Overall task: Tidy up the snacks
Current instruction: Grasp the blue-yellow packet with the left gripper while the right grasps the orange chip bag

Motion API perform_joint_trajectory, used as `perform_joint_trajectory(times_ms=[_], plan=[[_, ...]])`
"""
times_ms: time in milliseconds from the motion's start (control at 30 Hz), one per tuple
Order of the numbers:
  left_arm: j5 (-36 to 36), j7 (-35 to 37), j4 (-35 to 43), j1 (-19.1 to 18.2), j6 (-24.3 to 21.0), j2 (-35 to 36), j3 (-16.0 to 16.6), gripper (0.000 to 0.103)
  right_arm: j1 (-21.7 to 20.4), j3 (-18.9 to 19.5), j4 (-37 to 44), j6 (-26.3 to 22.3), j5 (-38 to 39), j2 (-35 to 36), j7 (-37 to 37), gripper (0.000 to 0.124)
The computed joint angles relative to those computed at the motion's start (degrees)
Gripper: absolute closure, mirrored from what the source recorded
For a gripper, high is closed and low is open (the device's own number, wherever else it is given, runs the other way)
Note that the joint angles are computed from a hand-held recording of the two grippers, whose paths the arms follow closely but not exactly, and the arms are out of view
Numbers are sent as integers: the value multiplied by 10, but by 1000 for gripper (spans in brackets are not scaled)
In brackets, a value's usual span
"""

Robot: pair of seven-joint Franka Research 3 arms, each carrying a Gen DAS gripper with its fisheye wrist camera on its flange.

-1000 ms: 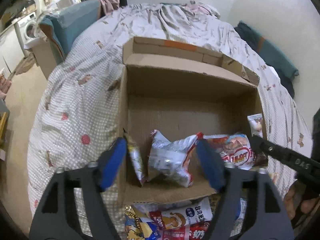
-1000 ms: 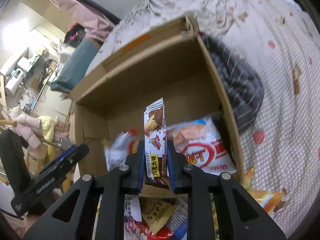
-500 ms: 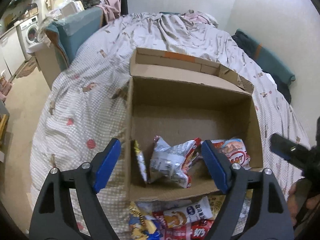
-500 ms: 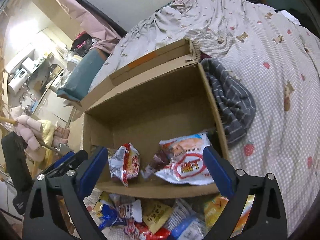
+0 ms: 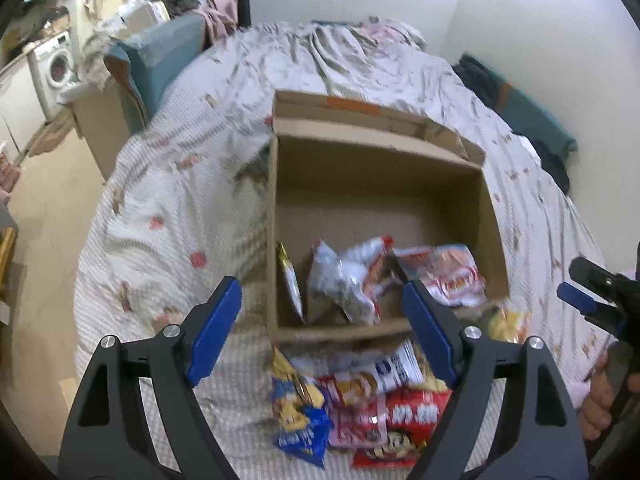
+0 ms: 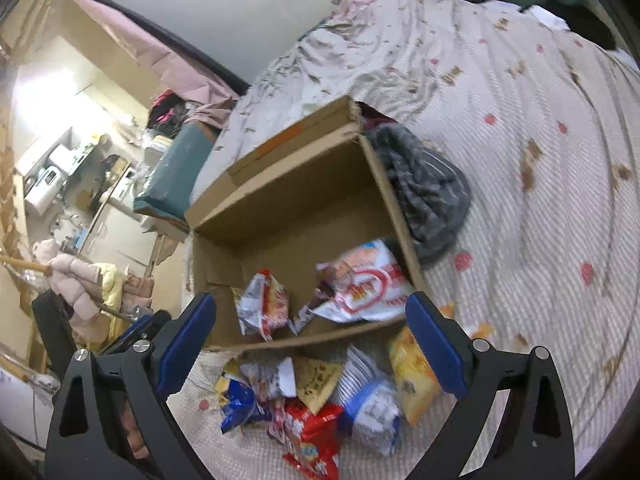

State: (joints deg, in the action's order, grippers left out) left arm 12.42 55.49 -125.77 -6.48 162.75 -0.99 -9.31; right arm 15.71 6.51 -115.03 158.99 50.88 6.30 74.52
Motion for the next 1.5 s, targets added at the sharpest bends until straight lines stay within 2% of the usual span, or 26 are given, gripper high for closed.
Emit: perform_joint_trajectory(times_ms=[100, 167, 200, 267, 333, 400, 467, 533, 567, 667, 767, 1000, 1033, 1100, 1133, 1233, 1500], plan=[[-11, -4, -23, 1, -1, -21, 1, 22, 1, -6, -31, 4, -18, -19, 34, 26], [-14, -13, -40, 3, -4, -36, 4, 10, -2, -9, -41, -7, -3, -26, 34, 26], [-14, -17, -46, 4, -7, -42, 4, 8, -3, -10, -44, -13, 4, -28, 34, 26], [-25, -18, -61, 4, -16, -54, 8, 8, -3, -13, -53, -20, 8, -32, 37, 26], [-41, -9, -65, 2, -46, -57, 11, 8, -3, -14, -62, -21, 3, -37, 40, 26], [-90, 32, -65, -7, -72, -52, 19, 8, -1, -16, -67, -22, -12, -38, 49, 26], [-187, 99, -59, -19, -102, -37, 29, 8, 0, -17, -71, -24, -30, -38, 62, 26], [-265, 138, -58, -21, -111, -20, 29, 8, 0, -18, -72, -29, -38, -36, 71, 26], [-271, 138, -54, -18, -116, -10, 24, 10, -1, -18, -72, -30, -38, -35, 73, 26], [-244, 127, -37, -13, -131, 18, 8, 14, -2, -19, -68, -34, -40, -31, 79, 26], [-267, 155, -16, -10, -151, 45, -6, 14, -3, -19, -68, -36, -49, -30, 80, 26], [-170, 90, 5, -12, -162, 72, -13, 19, -3, -19, -75, -35, -74, -33, 93, 26], [-165, 86, 8, -11, -166, 74, -13, 20, -3, -19, -76, -35, -75, -33, 95, 26], [-154, 79, 7, -10, -166, 75, -14, 46, -3, -20, -76, -35, -81, -32, 100, 26], [-160, 87, 8, -7, -172, 75, -16, 62, -3, -19, -75, -36, -83, -32, 101, 26], [-188, 107, -13, 2, -168, 51, -17, 71, -4, -20, -74, -41, -83, -31, 103, 26], [-193, 87, -71, -6, -160, -41, -1, 71, -22, -27, -63, -83, -30, -7, 132, 26]])
